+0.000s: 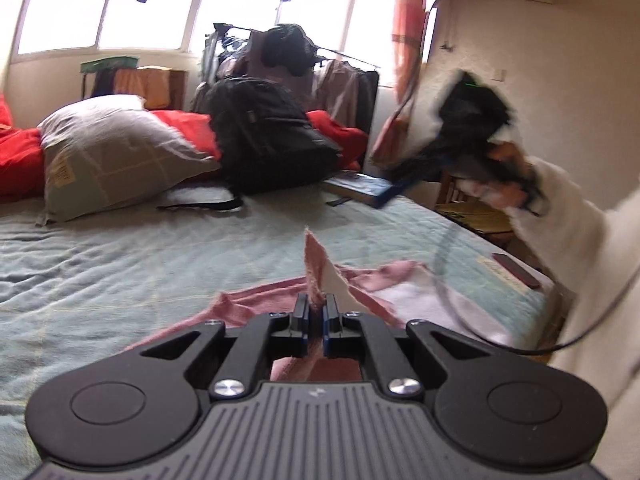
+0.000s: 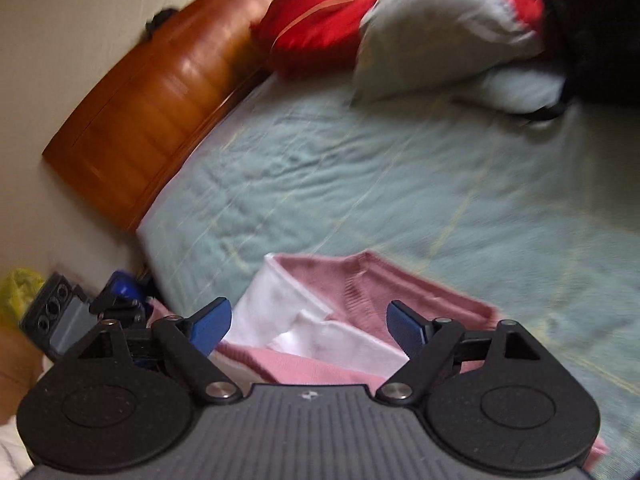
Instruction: Fold clothes
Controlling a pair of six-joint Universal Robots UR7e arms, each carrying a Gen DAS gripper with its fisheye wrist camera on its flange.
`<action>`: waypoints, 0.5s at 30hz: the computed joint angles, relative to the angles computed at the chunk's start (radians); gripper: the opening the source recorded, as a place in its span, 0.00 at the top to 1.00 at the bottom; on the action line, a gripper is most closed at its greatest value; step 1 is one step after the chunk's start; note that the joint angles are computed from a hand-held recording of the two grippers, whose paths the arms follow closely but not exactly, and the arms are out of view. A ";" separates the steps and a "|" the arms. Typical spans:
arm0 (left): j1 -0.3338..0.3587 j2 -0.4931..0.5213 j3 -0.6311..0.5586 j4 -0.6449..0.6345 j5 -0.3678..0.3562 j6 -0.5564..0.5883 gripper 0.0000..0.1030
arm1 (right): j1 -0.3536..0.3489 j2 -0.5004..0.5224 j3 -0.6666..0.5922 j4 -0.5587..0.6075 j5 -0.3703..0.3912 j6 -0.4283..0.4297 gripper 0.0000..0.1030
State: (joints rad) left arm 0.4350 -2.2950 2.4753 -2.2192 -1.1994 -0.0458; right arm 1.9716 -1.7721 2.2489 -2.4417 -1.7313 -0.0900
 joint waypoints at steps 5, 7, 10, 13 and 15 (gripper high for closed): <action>0.112 0.071 -0.007 -0.096 -0.006 0.030 0.96 | 0.088 -0.009 0.161 -0.336 -0.279 -0.235 0.16; 0.159 0.098 -0.006 -0.133 -0.009 0.019 0.96 | 0.086 0.012 0.202 -0.407 -0.334 -0.320 0.21; 0.217 0.143 -0.004 -0.191 -0.013 0.016 0.96 | 0.051 0.035 0.240 -0.443 -0.315 -0.421 0.31; 0.251 0.178 -0.001 -0.234 -0.015 0.019 0.96 | 0.034 0.065 0.265 -0.471 -0.277 -0.578 0.32; 0.258 0.189 -0.002 -0.244 -0.017 0.025 0.96 | 0.023 0.099 0.271 -0.481 -0.257 -0.654 0.32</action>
